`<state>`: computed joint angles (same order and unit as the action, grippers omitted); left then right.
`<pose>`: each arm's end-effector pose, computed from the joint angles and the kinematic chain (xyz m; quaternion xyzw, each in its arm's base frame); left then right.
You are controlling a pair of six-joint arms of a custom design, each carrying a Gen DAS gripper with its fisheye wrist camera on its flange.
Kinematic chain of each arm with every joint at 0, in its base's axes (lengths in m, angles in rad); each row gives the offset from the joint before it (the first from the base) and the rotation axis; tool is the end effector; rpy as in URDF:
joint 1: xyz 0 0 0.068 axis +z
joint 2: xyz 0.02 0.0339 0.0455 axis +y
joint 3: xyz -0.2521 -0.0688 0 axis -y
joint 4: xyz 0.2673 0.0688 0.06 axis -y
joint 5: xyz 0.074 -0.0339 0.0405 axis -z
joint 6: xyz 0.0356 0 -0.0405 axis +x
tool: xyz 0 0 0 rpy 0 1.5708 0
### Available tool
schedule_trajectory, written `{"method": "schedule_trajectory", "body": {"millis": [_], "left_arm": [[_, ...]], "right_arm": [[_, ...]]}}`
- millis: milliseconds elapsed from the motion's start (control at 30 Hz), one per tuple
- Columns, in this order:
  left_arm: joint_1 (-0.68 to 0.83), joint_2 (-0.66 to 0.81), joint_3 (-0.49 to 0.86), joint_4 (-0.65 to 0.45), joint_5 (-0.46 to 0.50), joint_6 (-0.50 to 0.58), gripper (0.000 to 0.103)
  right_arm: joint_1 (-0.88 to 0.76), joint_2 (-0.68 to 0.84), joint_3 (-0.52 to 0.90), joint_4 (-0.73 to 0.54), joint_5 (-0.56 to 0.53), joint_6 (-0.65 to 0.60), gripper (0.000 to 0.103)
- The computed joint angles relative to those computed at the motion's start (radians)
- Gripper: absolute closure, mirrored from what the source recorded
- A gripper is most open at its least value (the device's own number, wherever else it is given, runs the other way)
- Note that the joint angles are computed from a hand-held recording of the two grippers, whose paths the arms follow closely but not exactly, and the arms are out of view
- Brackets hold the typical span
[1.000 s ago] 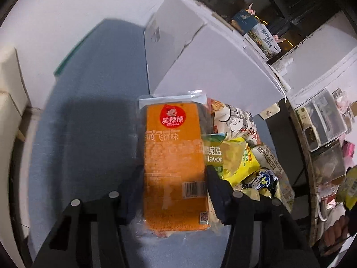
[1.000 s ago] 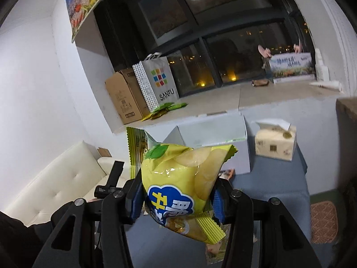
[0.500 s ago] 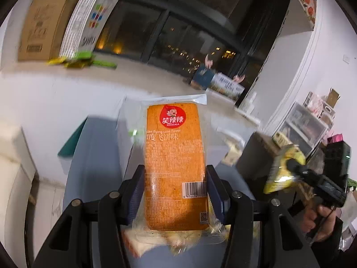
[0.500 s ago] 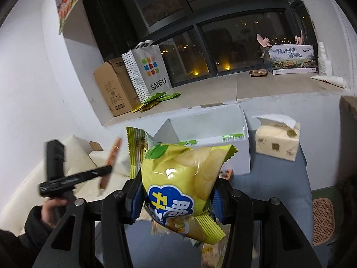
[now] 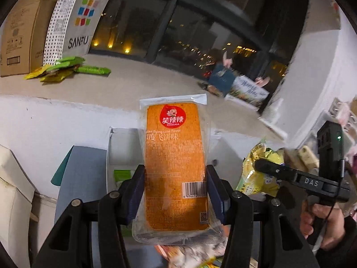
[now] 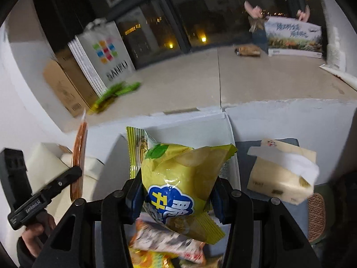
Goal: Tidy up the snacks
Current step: 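Drop the orange pack and yellow chip bag into the white box, then grasp the tall illustrated pastry bag with the right tool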
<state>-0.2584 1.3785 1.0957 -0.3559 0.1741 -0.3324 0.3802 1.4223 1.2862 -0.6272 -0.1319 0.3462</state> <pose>0.3202 -0.0910 0.2790 0.0061 0.8908 -0.2046 0.4057 0.3090 0.1285 0.3104 -0.0415 0.9170 0.1959 0.3449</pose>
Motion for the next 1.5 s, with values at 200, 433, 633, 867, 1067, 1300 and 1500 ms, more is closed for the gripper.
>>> {"method": "schedule_trajectory", "body": {"millis": [200, 433, 633, 867, 1067, 1300, 1500], "left_arm": [[-0.020, 0.122, 0.069, -0.053, -0.096, 0.049, 0.000], [-0.037, -0.024, -0.030, -0.036, -0.128, 0.074, 0.000], [-0.084, -0.275, -0.121, -0.102, -0.174, 0.098, 0.000], [-0.221, -0.667, -0.251, -0.250, -0.266, 0.039, 0.000], [-0.528, -0.932, -0.326, -0.426, -0.529, -0.078, 0.000], [-1.125, -1.031, -0.372, -0.727, -0.990, -0.496, 0.000], [-1.435, -0.932, -0.369, -0.933, -1.146, -0.861, 0.000]], "right_arm": [[-0.014, 0.161, 0.086, 0.018, -0.002, -0.007, 0.009], [0.016, 0.077, 0.037, 0.029, 0.071, -0.064, 0.000], [0.054, -0.117, -0.057, 0.026, 0.113, -0.085, 0.000], [0.117, -0.443, -0.192, -0.072, 0.176, -0.088, 0.000], [0.243, -0.712, -0.302, -0.221, 0.308, -0.049, 0.000], [0.713, -0.936, -0.422, -0.465, 0.693, 0.231, 0.000], [1.084, -0.974, -0.522, -0.684, 0.896, 0.684, 0.000]]}}
